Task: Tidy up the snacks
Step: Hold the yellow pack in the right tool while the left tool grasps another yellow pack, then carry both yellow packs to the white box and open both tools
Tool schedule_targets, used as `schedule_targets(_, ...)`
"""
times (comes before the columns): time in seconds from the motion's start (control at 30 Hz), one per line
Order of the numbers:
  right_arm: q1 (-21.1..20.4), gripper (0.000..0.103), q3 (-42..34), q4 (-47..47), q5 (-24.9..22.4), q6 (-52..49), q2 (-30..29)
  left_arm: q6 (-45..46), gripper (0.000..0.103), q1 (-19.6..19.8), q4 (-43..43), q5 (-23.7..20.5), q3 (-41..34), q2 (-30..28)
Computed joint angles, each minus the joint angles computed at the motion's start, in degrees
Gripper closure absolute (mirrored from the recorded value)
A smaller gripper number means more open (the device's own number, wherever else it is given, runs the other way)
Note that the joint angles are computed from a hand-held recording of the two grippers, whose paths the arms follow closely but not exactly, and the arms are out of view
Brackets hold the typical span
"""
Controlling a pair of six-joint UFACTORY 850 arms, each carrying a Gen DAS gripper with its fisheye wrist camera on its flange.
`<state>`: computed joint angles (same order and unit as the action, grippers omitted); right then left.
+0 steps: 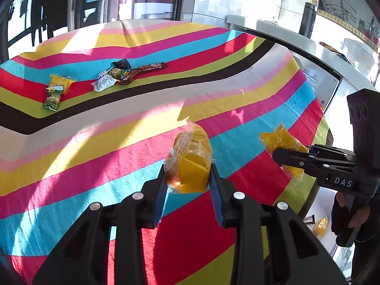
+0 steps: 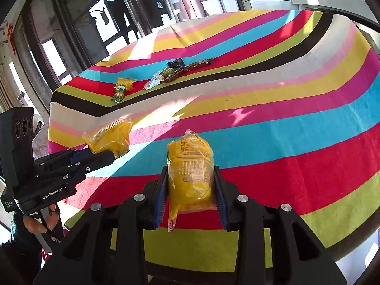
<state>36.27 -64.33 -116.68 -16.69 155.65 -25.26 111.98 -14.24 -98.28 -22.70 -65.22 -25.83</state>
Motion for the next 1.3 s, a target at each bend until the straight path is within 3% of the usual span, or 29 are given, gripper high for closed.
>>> schedule_targets(0.33,3.6,0.067,14.6,5.7,-8.7,3.7,10.5,5.7,0.069,-8.5,0.4,-0.8,4.5,3.2)
schedule_targets(0.67,6.4,0.067,27.7,17.1,-15.9,4.7,20.6,3.6,0.069,-18.1,9.2,-1.6,5.8,3.9)
schedule_targets(0.93,6.7,0.067,32.8,29.9,-15.9,1.3,22.2,-5.1,0.069,-25.4,23.6,-0.7,4.4,-0.3)
schedule_targets(1.17,6.0,0.063,35.0,44.5,-15.6,-6.5,23.1,-7.9,0.067,-27.4,30.7,-3.5,4.1,-2.7)
schedule_targets(1.2,5.7,0.055,34.8,47.6,-15.6,-8.7,22.9,-7.5,0.061,-27.1,30.9,-4.8,4.1,-2.8)
schedule_targets(1.23,5.5,0.051,34.5,50.0,-16.1,-10.0,22.7,-6.7,0.041,-26.7,30.2,-5.9,4.2,-2.7)
schedule_targets(1.3,5.1,0.044,34.0,51.4,-16.8,-10.1,22.7,-2.6,0.017,-25.1,25.8,-7.5,5.1,-1.7)
